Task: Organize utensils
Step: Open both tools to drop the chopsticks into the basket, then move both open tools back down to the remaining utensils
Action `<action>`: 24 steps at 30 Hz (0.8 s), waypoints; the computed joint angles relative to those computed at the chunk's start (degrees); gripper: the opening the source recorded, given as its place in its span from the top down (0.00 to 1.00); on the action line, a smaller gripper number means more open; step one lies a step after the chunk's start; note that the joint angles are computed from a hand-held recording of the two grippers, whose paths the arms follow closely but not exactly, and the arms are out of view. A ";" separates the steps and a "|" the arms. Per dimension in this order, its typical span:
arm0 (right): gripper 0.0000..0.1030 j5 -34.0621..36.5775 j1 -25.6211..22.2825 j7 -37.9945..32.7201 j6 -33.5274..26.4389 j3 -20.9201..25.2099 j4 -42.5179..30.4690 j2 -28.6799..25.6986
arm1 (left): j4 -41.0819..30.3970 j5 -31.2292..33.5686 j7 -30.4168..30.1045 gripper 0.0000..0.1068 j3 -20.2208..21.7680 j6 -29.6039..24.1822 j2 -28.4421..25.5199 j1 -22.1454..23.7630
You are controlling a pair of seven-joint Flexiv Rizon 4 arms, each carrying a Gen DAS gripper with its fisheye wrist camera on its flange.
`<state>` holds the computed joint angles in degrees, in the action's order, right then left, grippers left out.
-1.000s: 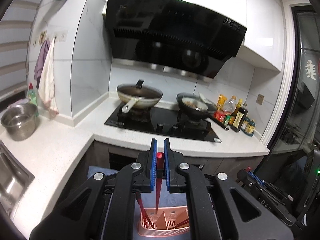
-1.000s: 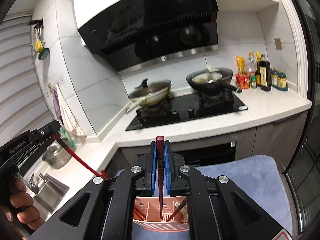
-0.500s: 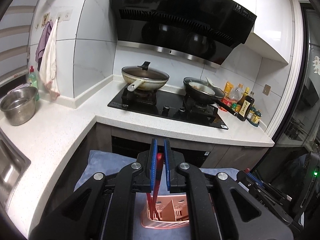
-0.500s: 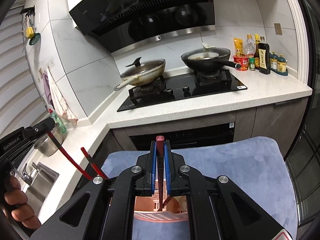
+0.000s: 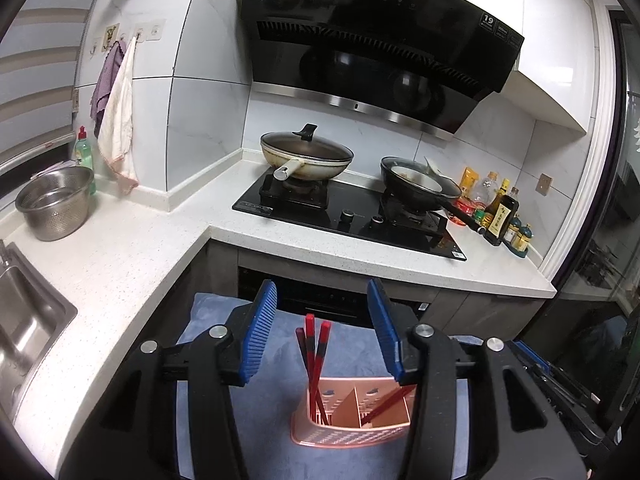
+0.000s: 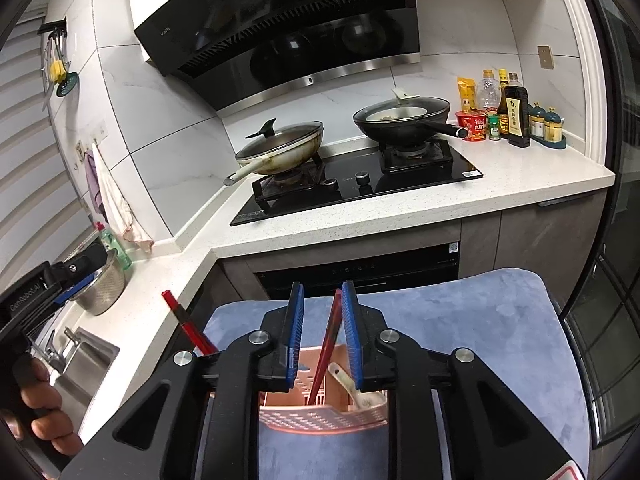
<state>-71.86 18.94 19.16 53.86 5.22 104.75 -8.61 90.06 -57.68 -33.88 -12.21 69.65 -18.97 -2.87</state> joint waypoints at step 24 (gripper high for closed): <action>0.75 5.76 6.78 2.39 -9.66 8.87 10.92 7.03 | 20.75 -4.67 10.06 0.56 7.71 -0.55 13.28 -3.48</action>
